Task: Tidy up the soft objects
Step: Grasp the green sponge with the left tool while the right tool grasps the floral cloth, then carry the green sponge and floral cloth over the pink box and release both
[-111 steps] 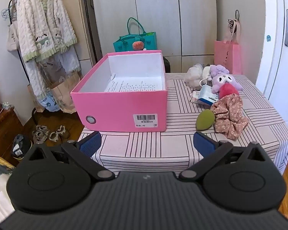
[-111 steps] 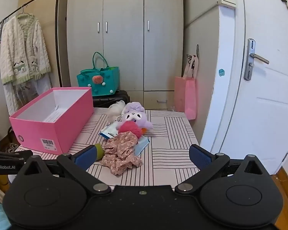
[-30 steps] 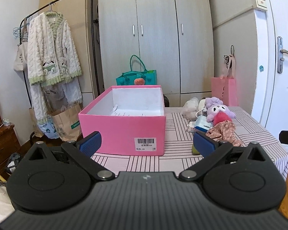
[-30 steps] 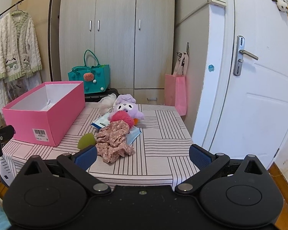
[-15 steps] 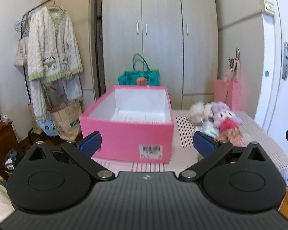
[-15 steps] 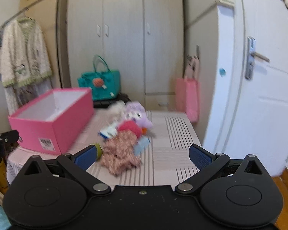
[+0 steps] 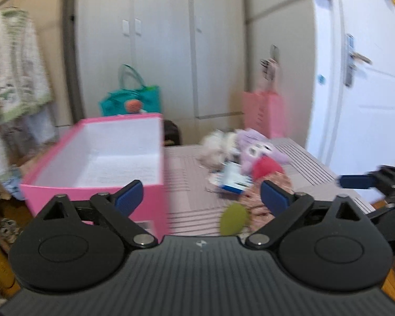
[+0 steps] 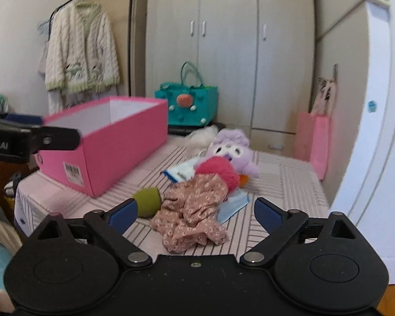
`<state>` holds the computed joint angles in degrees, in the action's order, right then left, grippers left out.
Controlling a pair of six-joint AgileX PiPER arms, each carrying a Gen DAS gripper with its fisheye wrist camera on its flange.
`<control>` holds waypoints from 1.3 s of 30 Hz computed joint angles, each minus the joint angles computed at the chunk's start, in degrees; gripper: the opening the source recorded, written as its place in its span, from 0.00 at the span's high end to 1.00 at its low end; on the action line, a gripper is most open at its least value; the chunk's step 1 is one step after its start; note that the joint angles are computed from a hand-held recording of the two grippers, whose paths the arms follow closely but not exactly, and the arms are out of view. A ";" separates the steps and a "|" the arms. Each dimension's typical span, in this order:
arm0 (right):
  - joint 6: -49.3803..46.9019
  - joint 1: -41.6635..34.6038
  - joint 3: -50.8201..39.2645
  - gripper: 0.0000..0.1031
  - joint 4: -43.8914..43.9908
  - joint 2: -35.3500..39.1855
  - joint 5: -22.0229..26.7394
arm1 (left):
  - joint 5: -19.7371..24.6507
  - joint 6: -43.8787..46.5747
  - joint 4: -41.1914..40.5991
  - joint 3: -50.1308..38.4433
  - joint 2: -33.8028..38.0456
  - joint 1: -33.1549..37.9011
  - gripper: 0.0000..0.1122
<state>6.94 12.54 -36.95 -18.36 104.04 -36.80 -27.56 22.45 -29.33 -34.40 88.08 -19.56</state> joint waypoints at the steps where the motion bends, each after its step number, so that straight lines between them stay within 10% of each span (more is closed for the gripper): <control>1: 2.41 -0.69 -1.09 0.11 -3.29 1.18 0.52 | 0.60 -1.30 1.79 -0.92 1.32 -0.12 0.21; 9: 6.67 -3.32 -6.90 0.23 -13.46 9.62 -2.06 | 8.29 -8.59 10.63 -10.87 12.89 1.81 0.48; 19: -0.98 -2.49 -11.33 0.23 -8.17 16.52 -4.03 | 14.40 -11.69 14.94 -19.66 21.15 3.74 0.51; 24: 2.34 -3.40 -12.21 0.40 -10.22 17.53 -4.78 | 16.37 -27.19 29.68 -21.42 23.27 5.71 0.51; 30: 8.48 -4.96 -12.69 0.73 -13.48 17.79 -4.59 | 14.99 -44.57 45.79 -22.02 25.10 7.87 0.51; 39: 10.53 -5.08 -12.49 0.82 -14.60 17.89 -5.25 | 9.95 -47.88 48.17 -20.42 25.84 8.32 0.66</control>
